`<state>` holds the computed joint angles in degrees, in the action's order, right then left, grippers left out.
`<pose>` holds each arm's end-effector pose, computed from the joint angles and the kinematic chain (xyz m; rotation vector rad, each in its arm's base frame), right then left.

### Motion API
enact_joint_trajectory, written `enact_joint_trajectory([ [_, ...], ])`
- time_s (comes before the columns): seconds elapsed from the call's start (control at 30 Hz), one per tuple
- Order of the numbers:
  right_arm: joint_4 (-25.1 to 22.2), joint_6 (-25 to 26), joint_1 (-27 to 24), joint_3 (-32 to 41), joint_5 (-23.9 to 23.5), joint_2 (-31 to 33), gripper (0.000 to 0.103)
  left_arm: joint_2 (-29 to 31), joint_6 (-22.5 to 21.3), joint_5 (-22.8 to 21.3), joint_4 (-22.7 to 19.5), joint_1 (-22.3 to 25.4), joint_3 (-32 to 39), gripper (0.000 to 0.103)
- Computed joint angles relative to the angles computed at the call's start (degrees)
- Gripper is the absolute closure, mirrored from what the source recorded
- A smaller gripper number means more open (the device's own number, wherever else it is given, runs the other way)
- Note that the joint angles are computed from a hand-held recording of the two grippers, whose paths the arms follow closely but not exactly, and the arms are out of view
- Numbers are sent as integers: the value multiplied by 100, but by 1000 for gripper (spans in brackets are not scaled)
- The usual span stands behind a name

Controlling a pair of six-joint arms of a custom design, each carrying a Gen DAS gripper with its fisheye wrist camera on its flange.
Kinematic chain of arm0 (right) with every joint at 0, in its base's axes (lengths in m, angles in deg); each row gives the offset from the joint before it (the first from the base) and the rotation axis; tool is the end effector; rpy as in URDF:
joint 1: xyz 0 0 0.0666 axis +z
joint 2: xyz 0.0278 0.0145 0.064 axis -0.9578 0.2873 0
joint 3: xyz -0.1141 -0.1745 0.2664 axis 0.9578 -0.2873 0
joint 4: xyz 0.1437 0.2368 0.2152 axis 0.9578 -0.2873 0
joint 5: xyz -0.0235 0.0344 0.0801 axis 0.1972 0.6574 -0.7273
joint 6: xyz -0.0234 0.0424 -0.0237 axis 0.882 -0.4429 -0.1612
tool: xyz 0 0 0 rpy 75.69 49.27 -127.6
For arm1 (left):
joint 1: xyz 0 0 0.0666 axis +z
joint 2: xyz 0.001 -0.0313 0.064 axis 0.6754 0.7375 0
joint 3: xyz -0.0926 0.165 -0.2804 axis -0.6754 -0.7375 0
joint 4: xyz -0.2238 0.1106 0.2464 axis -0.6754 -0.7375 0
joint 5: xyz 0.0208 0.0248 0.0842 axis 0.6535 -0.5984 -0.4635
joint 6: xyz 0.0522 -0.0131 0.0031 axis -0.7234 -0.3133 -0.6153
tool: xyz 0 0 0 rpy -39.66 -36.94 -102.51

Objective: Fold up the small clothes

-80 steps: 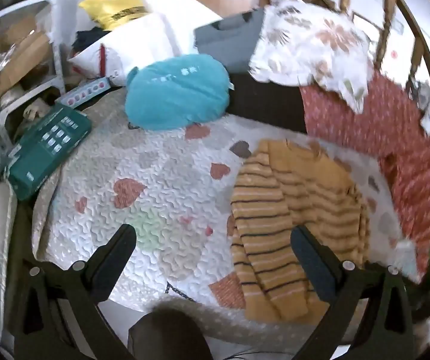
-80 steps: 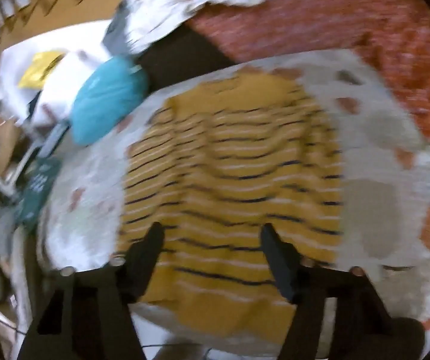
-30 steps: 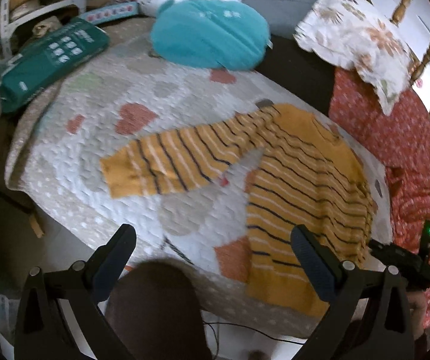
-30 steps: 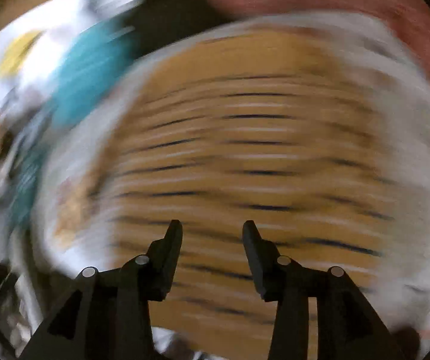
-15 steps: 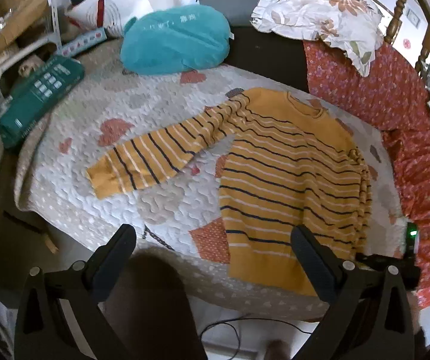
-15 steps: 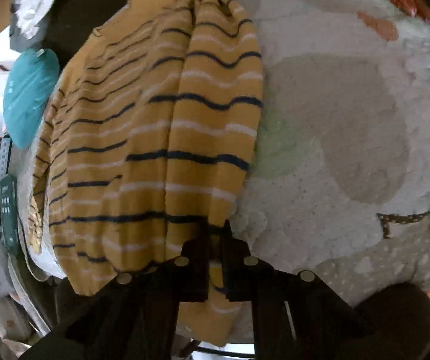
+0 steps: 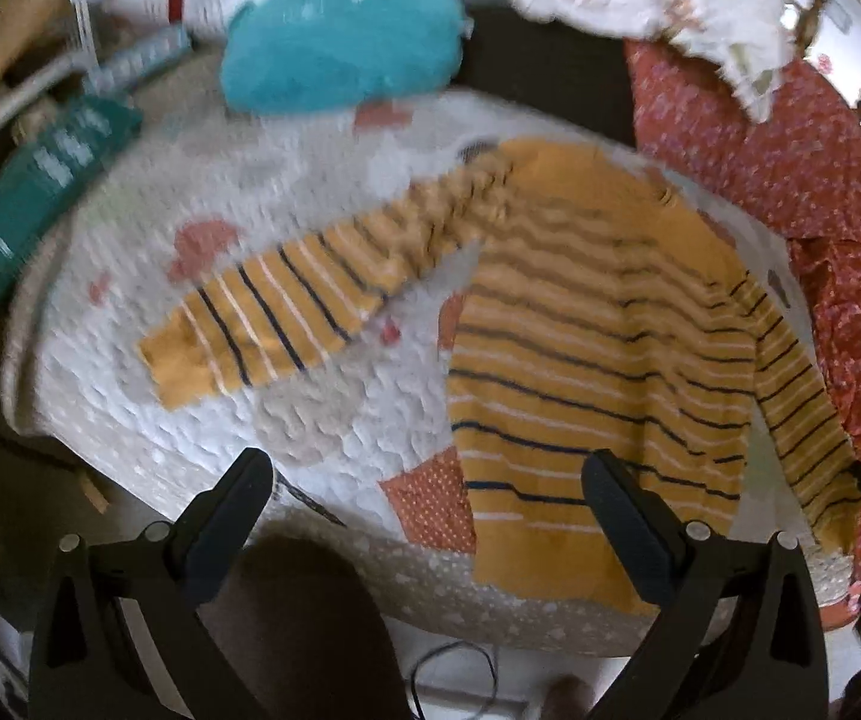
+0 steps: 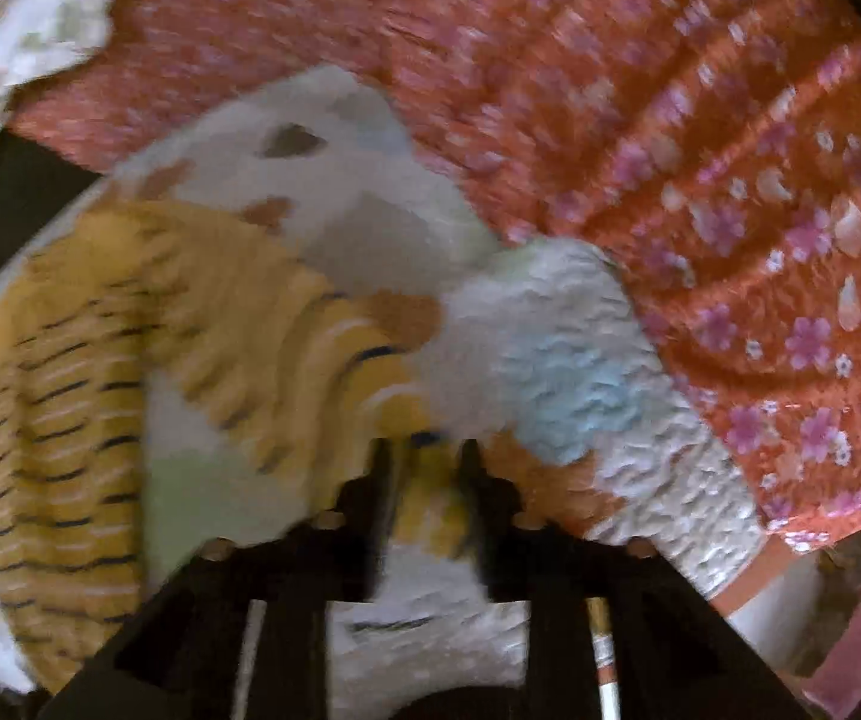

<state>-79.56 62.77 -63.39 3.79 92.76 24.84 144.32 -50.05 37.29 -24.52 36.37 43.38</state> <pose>0.3349 0.0478 0.4698 0.3180 2.4975 -0.1610 0.3395 -0.0314 0.5544 -0.7217 2.5496 -0.0371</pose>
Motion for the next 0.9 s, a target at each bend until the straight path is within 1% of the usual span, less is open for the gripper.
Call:
enact_joint_trajectory([
  [0.03,31,-87,288,-132,-202,-186,52,3,7,194,92,115,-178,0],
  [0.07,74,-149,505,-207,-398,-259,51,-21,27,543,294,296,-504,0],
  [0.13,162,-312,864,-417,-743,-395,51,-38,80,1009,549,500,-949,0],
  [0.17,278,-511,1102,-631,-1017,-470,51,-39,106,1142,628,545,-1078,0],
  [0.2,385,-746,1330,-848,-1315,-566,51,-56,136,1370,777,611,-1295,0],
  [0.23,529,-790,1343,-1057,-1622,-632,51,-66,146,1503,878,637,-1432,0],
  [0.27,689,-979,1511,-1343,-1915,-722,51,-76,157,1621,983,640,-1568,0],
  [0.3,804,-1204,1751,-1531,-2043,-767,51,-81,150,1772,1095,632,-1679,0],
  [0.33,901,-1235,1798,-1648,-2158,-767,51,-85,131,1888,1190,618,-1755,0],
  [0.37,997,-1403,2008,-1771,-2191,-746,51,-51,94,2008,1295,560,-1810,0],
  [0.4,1029,-1550,2201,-1828,-2186,-703,51,-18,71,2061,1343,510,-1824,0],
  [0.43,1091,-1581,2263,-1862,-2263,-617,51,37,59,2108,1374,442,-1812,0],
  [0.5,1219,-1910,2642,-1927,-2251,-494,51,216,-7,2123,1344,311,-1745,2],
  [0.53,1291,-1962,2702,-1898,-2286,-387,51,341,-9,2100,1254,212,-1682,17],
  [0.57,1378,-2059,2806,-1869,-2261,-267,50,425,-26,2107,1162,178,-1626,28],
  [0.6,1406,-2246,3029,-1802,-2066,-194,50,608,-40,1793,875,69,-1424,42],
  [0.63,1426,-2276,3088,-1820,-1980,-198,57,683,-39,1557,723,-7,-1300,57],
  [0.67,1407,-2408,3253,-1763,-1873,-173,68,698,-77,1531,655,-25,-1210,67],
  [0.7,1416,-2319,3145,-1667,-2018,-74,89,700,-98,1613,617,-3,-1148,91],
  [0.73,1459,-2284,3038,-1610,-2233,6,89,682,-104,1806,609,50,-1115,96],
  [0.77,1434,-2427,3100,-1571,-2240,-30,89,653,-64,1887,540,94,-1056,96],
  [0.8,1363,-2444,3124,-1513,-2230,-68,90,608,-62,1835,475,103,-984,96],
  [0.83,1300,-2309,3012,-1406,-2286,-3,90,561,-64,1766,415,81,-927,96],
  [0.9,981,-2347,3130,-1281,-2178,-108,90,497,-30,1735,257,46,-831,96],
])
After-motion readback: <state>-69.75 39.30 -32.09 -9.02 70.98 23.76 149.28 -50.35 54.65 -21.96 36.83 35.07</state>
